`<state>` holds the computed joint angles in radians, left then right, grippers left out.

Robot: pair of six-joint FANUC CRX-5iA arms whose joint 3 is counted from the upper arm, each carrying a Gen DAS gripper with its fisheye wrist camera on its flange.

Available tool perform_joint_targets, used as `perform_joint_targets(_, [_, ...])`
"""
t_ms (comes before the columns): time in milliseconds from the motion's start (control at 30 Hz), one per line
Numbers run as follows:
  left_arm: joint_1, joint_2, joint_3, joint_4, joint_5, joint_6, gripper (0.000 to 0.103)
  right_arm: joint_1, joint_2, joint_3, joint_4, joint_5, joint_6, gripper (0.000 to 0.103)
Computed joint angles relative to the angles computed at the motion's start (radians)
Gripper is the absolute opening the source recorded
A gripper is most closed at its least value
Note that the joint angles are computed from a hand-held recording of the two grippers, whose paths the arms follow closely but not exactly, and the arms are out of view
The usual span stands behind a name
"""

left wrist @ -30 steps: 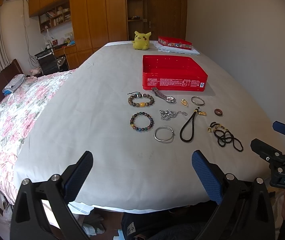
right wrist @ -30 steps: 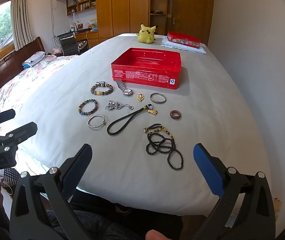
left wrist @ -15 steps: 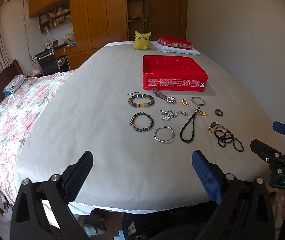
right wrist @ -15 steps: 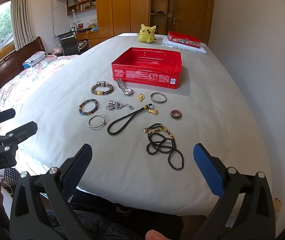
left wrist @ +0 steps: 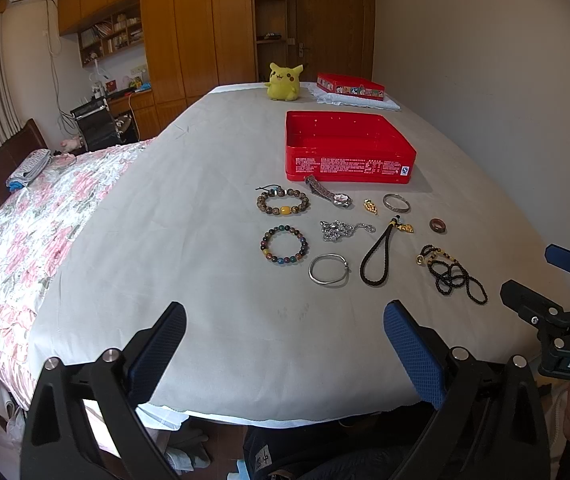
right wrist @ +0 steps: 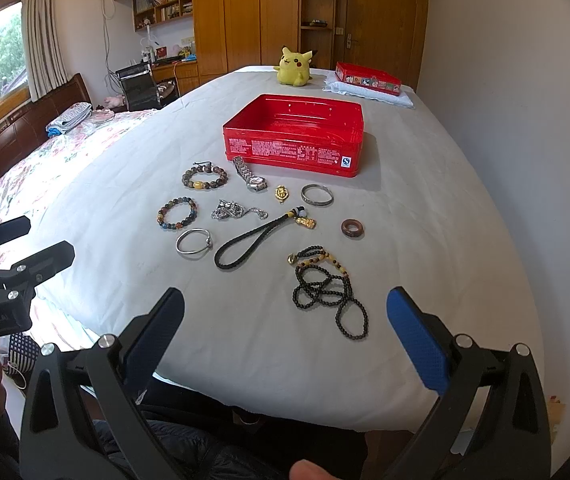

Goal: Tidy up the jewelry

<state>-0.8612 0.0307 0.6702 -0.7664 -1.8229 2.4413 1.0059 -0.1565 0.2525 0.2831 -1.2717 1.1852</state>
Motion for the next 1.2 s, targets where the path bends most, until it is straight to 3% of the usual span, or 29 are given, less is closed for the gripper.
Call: perform_joint_targets(1200, [0.006, -0.002, -0.005, 0.004, 0.014, -0.012, 0.099, -0.01, 0.022, 0.032, -0.031, -0.02, 0.049, 0.1])
